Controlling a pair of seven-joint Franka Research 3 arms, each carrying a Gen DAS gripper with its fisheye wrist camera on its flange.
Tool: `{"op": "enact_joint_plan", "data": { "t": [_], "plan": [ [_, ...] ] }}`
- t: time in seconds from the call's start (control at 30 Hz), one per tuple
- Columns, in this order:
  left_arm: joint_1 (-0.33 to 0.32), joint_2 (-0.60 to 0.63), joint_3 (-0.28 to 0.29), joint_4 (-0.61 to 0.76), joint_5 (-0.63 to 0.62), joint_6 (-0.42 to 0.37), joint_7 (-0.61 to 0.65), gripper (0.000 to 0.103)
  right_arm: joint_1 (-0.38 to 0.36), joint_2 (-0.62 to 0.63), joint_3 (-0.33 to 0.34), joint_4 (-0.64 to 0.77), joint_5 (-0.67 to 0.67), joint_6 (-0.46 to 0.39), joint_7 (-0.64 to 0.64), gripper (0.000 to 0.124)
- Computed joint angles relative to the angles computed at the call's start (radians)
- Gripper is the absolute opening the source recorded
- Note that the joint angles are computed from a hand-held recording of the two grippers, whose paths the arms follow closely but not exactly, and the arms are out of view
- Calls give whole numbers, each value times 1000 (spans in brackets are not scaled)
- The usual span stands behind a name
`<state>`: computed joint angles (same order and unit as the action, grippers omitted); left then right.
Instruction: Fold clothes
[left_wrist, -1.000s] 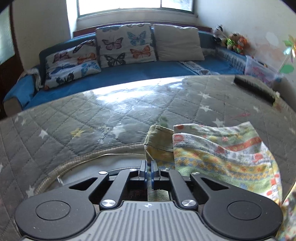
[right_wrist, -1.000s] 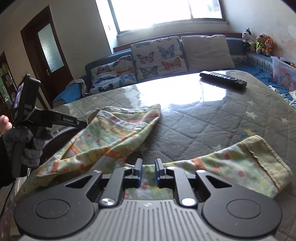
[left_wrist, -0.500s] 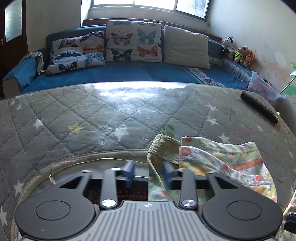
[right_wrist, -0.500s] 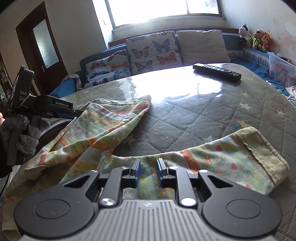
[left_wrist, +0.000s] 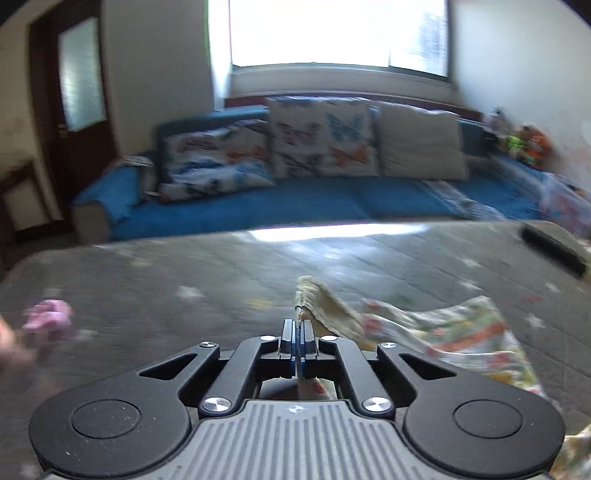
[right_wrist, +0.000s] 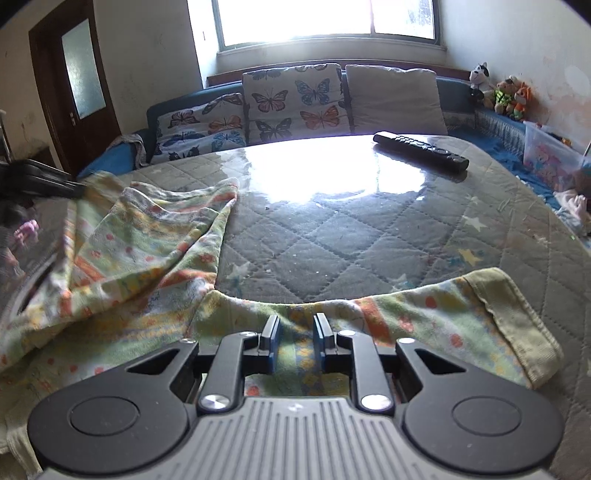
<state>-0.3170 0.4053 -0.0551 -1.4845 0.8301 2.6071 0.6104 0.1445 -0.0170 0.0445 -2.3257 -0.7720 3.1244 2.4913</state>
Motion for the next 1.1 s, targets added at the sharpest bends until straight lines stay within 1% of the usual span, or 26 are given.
{"op": "enact_joint_plan", "data": {
  "t": [0.07,0.13,0.23,0.3,0.37,0.43,0.53,0.63,0.67,0.73,0.8,0.83,0.87,0.93,0.97,1.0,1.03,1.1],
  "plan": [
    [-8,-53,24,-45,46,-34,-45,2,1,-1,3,7,-27,-19,18,19],
    [0,-107,27,-90,84,-84,-79,2,3,-3,5,15,-57,-41,41,19],
    [29,-202,15,-182,128,-162,-136,2,4,-7,8,25,-128,-77,99,19],
    [51,-258,0,-234,138,-235,-149,2,5,-12,6,24,-133,-93,98,19],
    [75,-317,-17,-291,140,-309,-157,2,4,-18,6,21,-125,-105,89,19],
    [107,-375,-33,-355,121,-359,-157,2,3,-29,11,15,-120,-123,82,19],
    [160,-441,-52,-438,47,-390,-133,2,2,-38,19,8,-94,-137,56,19],
    [202,-480,-72,-508,-26,-375,-86,4,-1,-48,28,0,-68,-147,31,19],
    [213,-492,-77,-530,-46,-366,-73,8,-1,-56,30,-6,-57,-147,19,19],
    [231,-522,-85,-577,-71,-336,-60,12,-2,-78,39,-28,-23,-144,-15,19],
    [241,-563,-96,-633,-69,-295,-51,17,0,-107,48,-57,33,-135,-75,19],
    [244,-591,-104,-666,-62,-274,-48,22,3,-124,53,-73,68,-130,-112,20],
    [247,-619,-111,-698,-56,-253,-44,30,16,-145,53,-93,118,-127,-166,20],
    [243,-677,-118,-765,-67,-196,-9,33,38,-183,64,-121,186,-135,-226,25],
    [238,-706,-121,-799,-80,-163,15,33,81,-205,45,-144,266,-126,-314,32],
    [232,-730,-123,-830,-96,-128,42,33,119,-222,29,-161,325,-121,-380,34],
    [225,-748,-123,-855,-118,-94,74,33,138,-233,26,-172,359,-118,-421,34],
    [196,-796,-122,-915,-182,-36,144,33,241,-263,-16,-201,470,-119,-571,34]
  ]
}}
